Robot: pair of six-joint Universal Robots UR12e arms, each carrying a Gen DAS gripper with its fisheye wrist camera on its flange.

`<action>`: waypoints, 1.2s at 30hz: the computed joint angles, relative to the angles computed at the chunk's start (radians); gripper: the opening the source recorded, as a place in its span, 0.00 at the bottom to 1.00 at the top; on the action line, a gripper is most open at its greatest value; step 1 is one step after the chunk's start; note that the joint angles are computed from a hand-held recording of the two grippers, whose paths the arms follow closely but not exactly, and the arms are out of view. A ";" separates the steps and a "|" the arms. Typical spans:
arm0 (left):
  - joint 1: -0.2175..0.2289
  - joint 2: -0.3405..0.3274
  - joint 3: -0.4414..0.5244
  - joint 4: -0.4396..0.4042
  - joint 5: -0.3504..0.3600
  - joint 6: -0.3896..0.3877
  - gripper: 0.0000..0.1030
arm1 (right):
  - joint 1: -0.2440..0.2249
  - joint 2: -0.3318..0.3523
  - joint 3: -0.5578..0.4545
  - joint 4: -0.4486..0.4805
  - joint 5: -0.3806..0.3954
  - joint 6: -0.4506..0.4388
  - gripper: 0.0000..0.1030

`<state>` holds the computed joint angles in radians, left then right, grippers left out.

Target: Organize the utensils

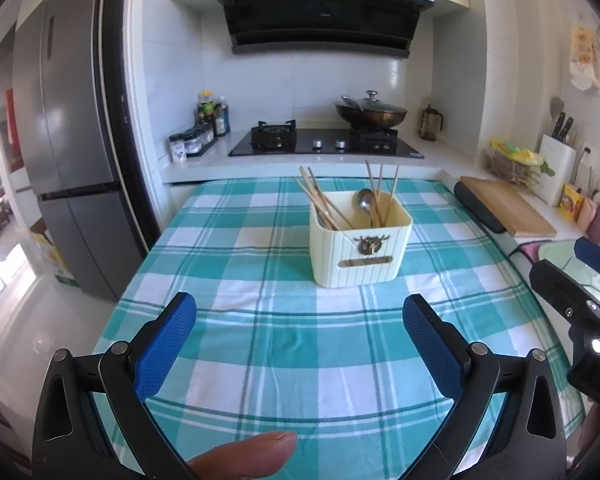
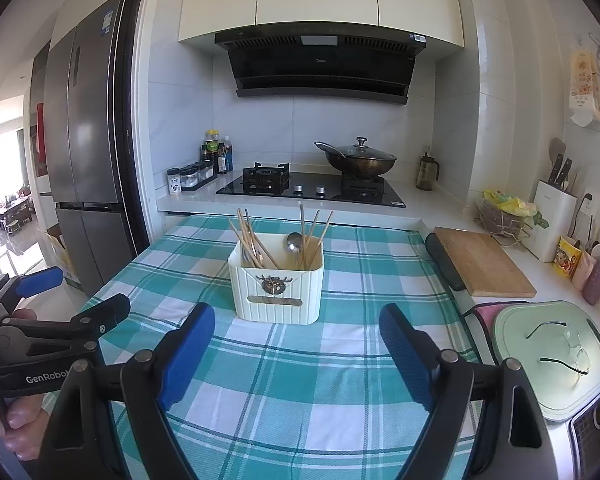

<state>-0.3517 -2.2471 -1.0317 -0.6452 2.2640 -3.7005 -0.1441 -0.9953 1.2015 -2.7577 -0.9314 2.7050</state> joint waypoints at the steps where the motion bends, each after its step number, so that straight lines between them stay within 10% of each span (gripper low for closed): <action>1: 0.000 0.000 0.000 0.000 -0.001 0.001 1.00 | 0.000 0.000 0.000 -0.001 -0.001 -0.002 0.84; 36: -0.004 -0.005 0.009 -0.003 -0.013 0.013 1.00 | 0.003 -0.001 0.006 0.001 -0.007 -0.016 0.84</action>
<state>-0.3558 -2.2517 -1.0224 -0.6480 2.2509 -3.6878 -0.1411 -0.9964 1.2071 -2.7564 -0.9387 2.6892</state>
